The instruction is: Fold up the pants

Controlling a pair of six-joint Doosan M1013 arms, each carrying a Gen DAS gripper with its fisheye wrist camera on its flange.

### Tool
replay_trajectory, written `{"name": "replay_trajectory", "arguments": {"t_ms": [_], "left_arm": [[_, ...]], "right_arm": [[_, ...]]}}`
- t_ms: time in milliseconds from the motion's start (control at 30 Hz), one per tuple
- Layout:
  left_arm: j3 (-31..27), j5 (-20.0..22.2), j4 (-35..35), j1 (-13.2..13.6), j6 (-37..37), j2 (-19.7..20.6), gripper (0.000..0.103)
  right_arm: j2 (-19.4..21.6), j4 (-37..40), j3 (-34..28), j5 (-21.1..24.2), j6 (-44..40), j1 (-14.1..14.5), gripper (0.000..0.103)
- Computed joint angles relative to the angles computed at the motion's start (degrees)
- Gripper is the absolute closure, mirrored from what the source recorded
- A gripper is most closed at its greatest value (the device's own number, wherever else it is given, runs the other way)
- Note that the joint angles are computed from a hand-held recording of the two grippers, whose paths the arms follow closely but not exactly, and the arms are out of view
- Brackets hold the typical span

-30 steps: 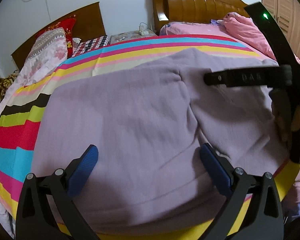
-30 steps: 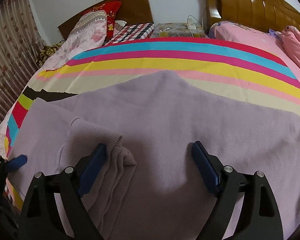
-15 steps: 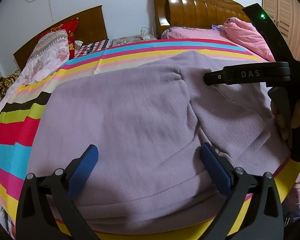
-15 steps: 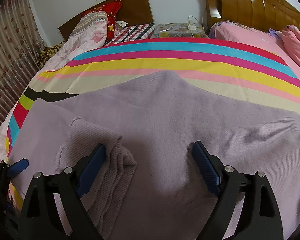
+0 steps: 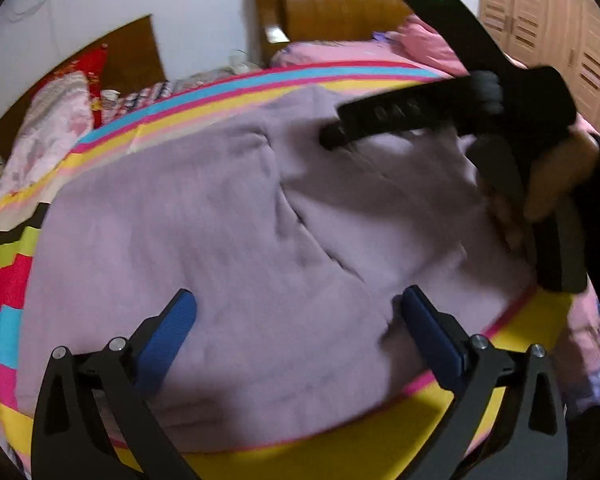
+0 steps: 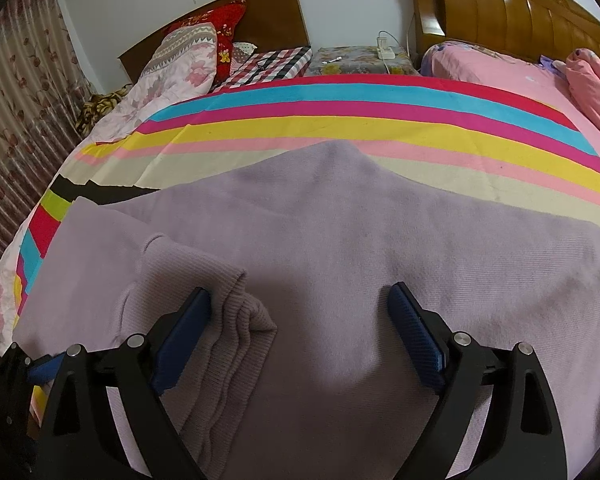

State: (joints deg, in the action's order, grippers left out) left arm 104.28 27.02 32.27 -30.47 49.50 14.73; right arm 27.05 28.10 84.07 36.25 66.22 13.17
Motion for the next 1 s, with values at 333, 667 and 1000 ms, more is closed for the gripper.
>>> {"name": "replay_trajectory", "arguments": {"t_ms": [333, 667, 1000], "left_arm": [[-5.93, -1.92, -6.51, 6.28, 5.18, -1.51, 0.002], [-13.96, 5.47, -10.62, 8.38, 6.12, 8.25, 0.001], [-13.68, 5.37, -11.73, 9.06, 6.87, 8.22, 0.001]], "right_arm": [[0.86, 1.32, -5.47, -0.21, -3.31, -0.49, 0.016], [9.14, 0.48, -15.99, 14.61, -17.68, 2.02, 0.06], [11.08, 5.56, -18.79, 17.74, -17.99, 2.09, 0.072]]}}
